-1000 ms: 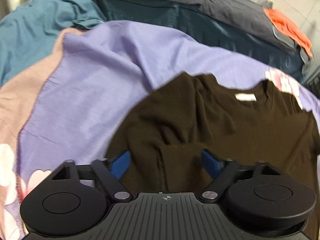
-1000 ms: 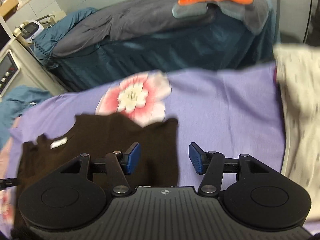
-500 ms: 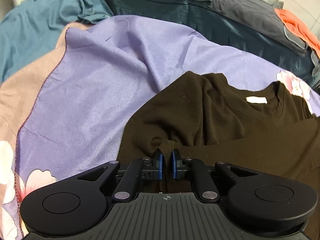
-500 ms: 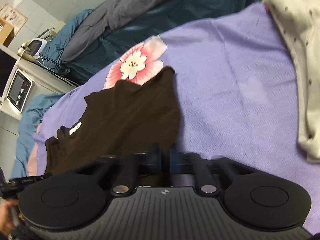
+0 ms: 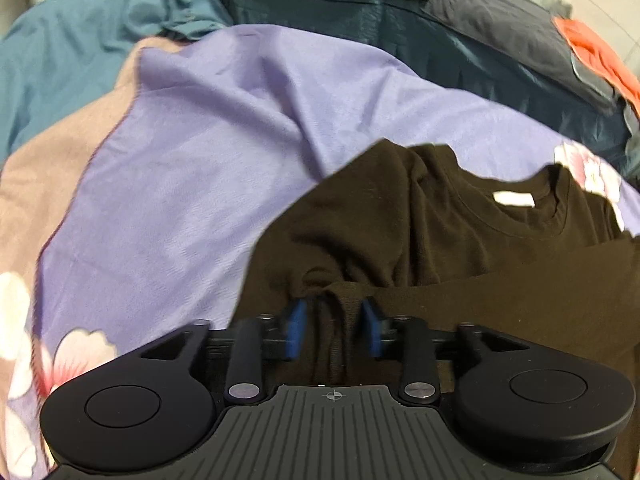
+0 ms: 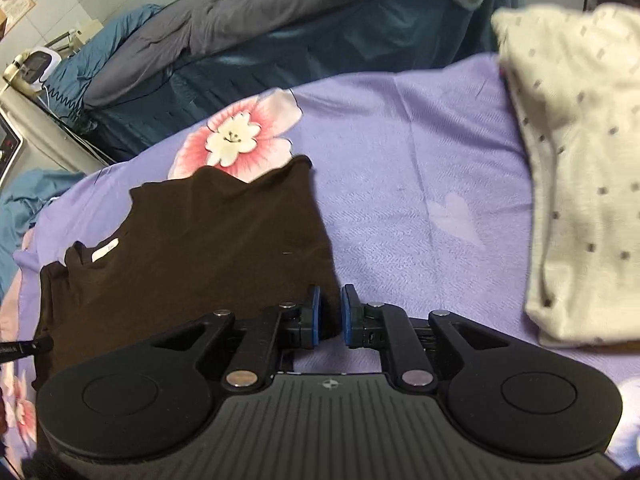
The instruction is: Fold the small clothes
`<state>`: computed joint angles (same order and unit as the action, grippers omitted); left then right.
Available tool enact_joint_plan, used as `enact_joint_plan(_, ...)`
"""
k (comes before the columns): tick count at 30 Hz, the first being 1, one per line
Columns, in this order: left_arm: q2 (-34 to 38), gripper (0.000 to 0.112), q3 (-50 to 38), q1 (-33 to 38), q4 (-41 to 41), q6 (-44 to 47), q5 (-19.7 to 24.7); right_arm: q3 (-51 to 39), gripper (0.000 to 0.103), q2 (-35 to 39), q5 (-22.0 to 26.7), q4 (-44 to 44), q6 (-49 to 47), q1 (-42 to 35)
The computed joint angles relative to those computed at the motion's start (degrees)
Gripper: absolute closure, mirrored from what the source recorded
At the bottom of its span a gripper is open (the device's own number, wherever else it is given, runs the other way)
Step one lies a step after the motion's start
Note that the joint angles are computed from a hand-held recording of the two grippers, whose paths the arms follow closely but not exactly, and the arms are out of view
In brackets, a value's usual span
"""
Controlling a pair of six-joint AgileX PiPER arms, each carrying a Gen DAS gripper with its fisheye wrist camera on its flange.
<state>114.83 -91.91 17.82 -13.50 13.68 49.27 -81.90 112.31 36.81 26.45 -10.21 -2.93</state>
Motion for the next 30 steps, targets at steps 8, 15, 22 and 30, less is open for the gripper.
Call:
enact_joint_plan(8,-12.52,0.009,14.73,11.28,-4.67,2.91,-5.13,16.95,0.037,-16.71,0.14,5.09,-10.60,5.56)
enact_joint_plan(15,-25.92,0.009,24.13,29.86,-9.43,14.27,2.81,23.81,0.033,-21.52,4.50,10.58,-10.15,11.05)
enact_joint_plan(22,-38.13,0.009,34.90,47.66,-11.40,33.30,13.84,22.79,0.032,-21.21,6.98,12.21,-10.27,14.76)
enact_joint_plan(30,-44.28,0.009,49.31,46.90,-1.07,29.70,10.28,22.57,0.027,-21.98,9.85,12.60,-9.51,15.48)
